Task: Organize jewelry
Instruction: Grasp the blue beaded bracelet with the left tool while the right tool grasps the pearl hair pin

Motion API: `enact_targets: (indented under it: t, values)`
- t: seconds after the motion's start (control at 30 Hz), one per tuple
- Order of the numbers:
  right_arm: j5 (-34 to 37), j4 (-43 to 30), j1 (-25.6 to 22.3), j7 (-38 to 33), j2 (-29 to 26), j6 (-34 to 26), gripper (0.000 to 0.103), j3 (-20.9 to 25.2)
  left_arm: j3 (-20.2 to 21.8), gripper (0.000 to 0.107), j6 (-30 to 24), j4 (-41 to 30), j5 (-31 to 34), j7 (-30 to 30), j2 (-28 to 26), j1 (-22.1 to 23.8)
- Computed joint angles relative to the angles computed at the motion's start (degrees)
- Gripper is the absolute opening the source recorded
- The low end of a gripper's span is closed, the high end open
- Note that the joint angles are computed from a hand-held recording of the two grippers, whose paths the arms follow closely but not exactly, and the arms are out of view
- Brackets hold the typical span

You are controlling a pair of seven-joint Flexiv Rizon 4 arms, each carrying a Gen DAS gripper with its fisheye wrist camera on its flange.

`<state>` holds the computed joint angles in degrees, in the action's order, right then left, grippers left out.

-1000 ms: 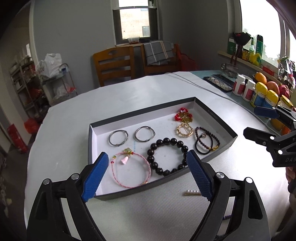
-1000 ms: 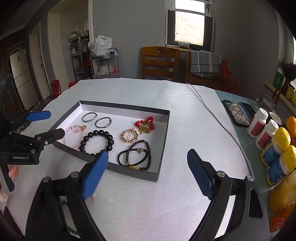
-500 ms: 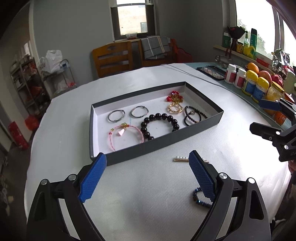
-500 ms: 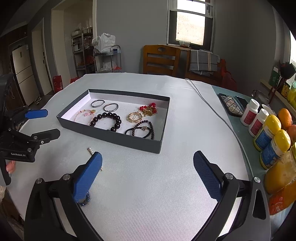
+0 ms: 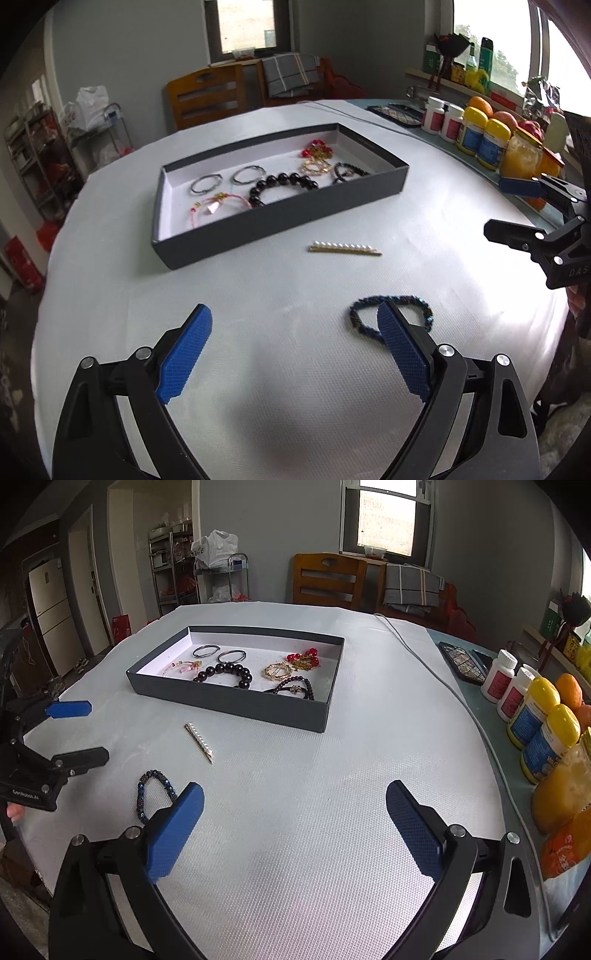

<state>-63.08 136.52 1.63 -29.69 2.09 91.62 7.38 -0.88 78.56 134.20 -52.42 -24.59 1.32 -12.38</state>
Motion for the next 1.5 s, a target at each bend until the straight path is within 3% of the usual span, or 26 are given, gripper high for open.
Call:
enact_targets:
  t: [0.27, 0.4, 0.47, 0.57, 0.6, 0.77, 0.83, 0.9, 0.97, 1.1, 1.17, 1.33, 1.5]
  values:
    - [-0.3, 1.8, -1.6, 0.4, 0.8, 0.9, 0.097, 0.1, -1.2, 0.093, -3.3, 1.4, -0.2, 0.1, -0.4, -1.8]
    - [0.4, 2.4, -2.1, -0.3, 0.5, 2.0, 0.097, 0.2, -1.6, 0.091, -0.7, 0.5, 3.1, -3.9, -2.1, -1.4]
    - [0.1, 2.4, -2.3, -0.4, 0.2, 2.6, 0.097, 0.3, -1.4, 0.089, -2.2, -0.4, 5.3, -6.2, -2.6, -0.5]
    - [1.8, 2.6, -1.9, -2.1, -0.2, 3.2, 0.097, 0.3, -1.2, 0.066, -4.5, -1.1, 9.9, -8.6, -2.9, 0.7]
    - [2.9, 2.5, -1.5, -3.1, -0.4, 3.3, 0.097, 0.3, -1.0, 0.053, -5.4, -1.4, 11.7, -9.7, -3.2, 1.2]
    - [3.6, 2.1, -0.7, -3.9, -1.2, 3.6, 0.097, 0.2, -2.3, 0.043, -2.4, -0.3, 7.7, -5.3, -3.3, 0.8]
    - [5.8, 1.9, 0.5, -5.5, -1.6, 3.3, 0.097, 0.2, -2.7, 0.017, -1.8, 0.0, 5.1, -1.8, -3.1, 0.3]
    - [11.7, 1.6, 2.5, -10.1, -2.0, 2.0, 0.097, 0.8, -2.9, 0.007, -0.1, 0.4, 4.3, 0.6, -3.3, -0.2]
    - [19.4, 0.9, 4.9, -15.8, -2.6, 0.6, 0.096, 1.7, -2.9, 0.007, -0.8, 0.4, 2.9, 2.1, -3.2, -0.3]
    - [30.5, -1.7, 8.9, -23.8, -4.7, -1.7, 0.086, 2.7, -2.3, 0.007, -3.7, 0.1, -0.6, 4.0, -2.7, 0.0]
    - [31.5, -2.9, 10.7, -24.9, -5.9, -2.5, 0.079, 2.2, -1.9, 0.007, -3.8, 0.3, -1.6, 4.8, -2.3, 0.0]
    - [36.8, -6.8, 13.5, -29.4, -9.2, -4.5, 0.052, 2.7, -0.5, 0.007, -4.0, 0.5, -3.2, 5.6, -1.0, 0.7]
    - [36.7, -11.2, 16.7, -31.6, -12.7, -5.6, 0.043, 1.0, 0.4, 0.007, -4.0, 0.3, -3.4, 5.5, -1.1, 1.9]
